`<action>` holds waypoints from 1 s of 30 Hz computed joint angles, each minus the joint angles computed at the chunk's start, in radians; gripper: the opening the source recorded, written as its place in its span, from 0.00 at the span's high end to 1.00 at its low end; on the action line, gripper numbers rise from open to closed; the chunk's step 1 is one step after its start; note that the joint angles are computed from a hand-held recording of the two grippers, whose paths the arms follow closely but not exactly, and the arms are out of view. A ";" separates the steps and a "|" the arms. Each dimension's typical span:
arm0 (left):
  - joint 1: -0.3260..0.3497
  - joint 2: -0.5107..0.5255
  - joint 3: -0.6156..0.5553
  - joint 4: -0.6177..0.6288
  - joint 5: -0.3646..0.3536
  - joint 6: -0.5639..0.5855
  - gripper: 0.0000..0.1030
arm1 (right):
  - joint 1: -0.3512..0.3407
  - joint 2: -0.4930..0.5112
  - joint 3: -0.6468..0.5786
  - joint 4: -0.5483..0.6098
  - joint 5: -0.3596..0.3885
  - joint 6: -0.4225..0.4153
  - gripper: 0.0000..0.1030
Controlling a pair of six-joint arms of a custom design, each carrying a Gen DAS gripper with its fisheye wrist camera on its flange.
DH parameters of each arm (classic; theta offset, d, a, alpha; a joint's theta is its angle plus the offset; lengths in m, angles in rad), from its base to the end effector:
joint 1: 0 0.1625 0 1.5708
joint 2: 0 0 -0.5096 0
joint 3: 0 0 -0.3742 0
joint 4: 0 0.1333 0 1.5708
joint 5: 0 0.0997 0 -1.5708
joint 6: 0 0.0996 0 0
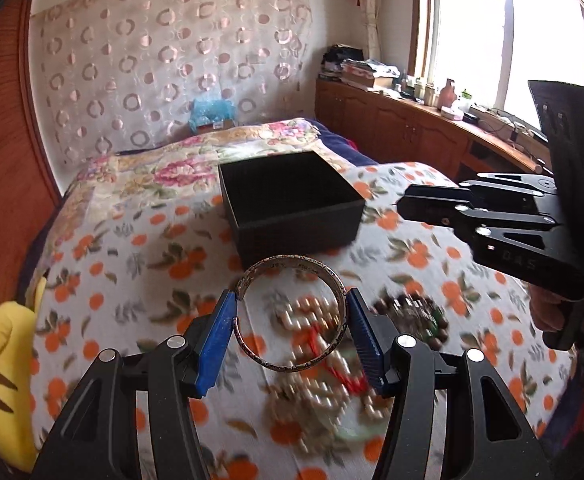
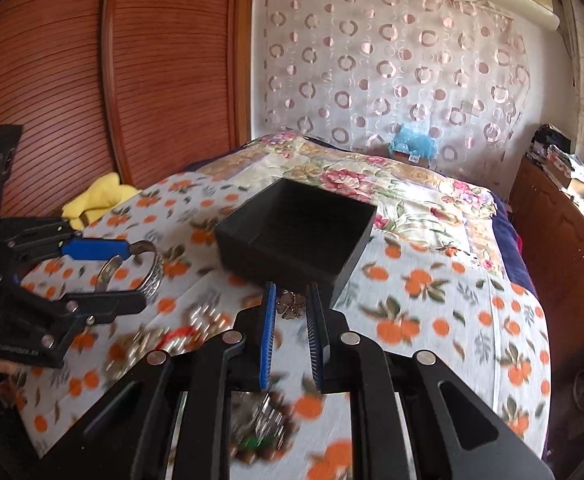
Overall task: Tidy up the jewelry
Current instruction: 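Lift the metal bangle with the left tool and carry it over the black box, then lower the bangle into the box and open the left tool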
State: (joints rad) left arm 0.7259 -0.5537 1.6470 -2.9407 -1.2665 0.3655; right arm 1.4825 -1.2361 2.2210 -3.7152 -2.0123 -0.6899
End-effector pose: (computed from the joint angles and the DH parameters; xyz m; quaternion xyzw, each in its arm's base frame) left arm -0.4356 -0.6048 0.0339 0.5398 0.8170 -0.1680 0.1135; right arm 0.0466 -0.5028 0.3874 0.1273 -0.8152 0.4251 0.3723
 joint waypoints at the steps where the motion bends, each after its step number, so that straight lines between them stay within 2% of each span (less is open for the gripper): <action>1: 0.001 0.007 -0.016 0.009 -0.002 0.000 0.48 | -0.005 0.001 -0.016 0.012 0.007 0.003 0.84; 8: 0.020 0.072 -0.164 0.095 -0.004 -0.013 0.48 | -0.064 -0.008 -0.140 0.181 0.095 0.095 0.84; 14: 0.019 0.113 -0.249 0.132 0.013 -0.006 0.48 | -0.082 0.003 -0.194 0.255 0.122 0.107 0.83; 17: 0.016 0.132 -0.282 0.145 0.018 0.001 0.48 | -0.095 -0.005 -0.203 0.293 0.158 0.124 0.83; 19: 0.012 0.144 -0.303 0.157 0.023 -0.002 0.48 | -0.097 -0.009 -0.203 0.295 0.164 0.144 0.73; 21: 0.011 0.158 -0.329 0.173 0.021 -0.010 0.48 | -0.103 -0.025 -0.200 0.322 0.198 0.171 0.73; 30: 0.006 0.215 -0.417 0.204 0.013 -0.037 0.45 | -0.097 -0.077 -0.139 0.263 0.153 0.164 0.72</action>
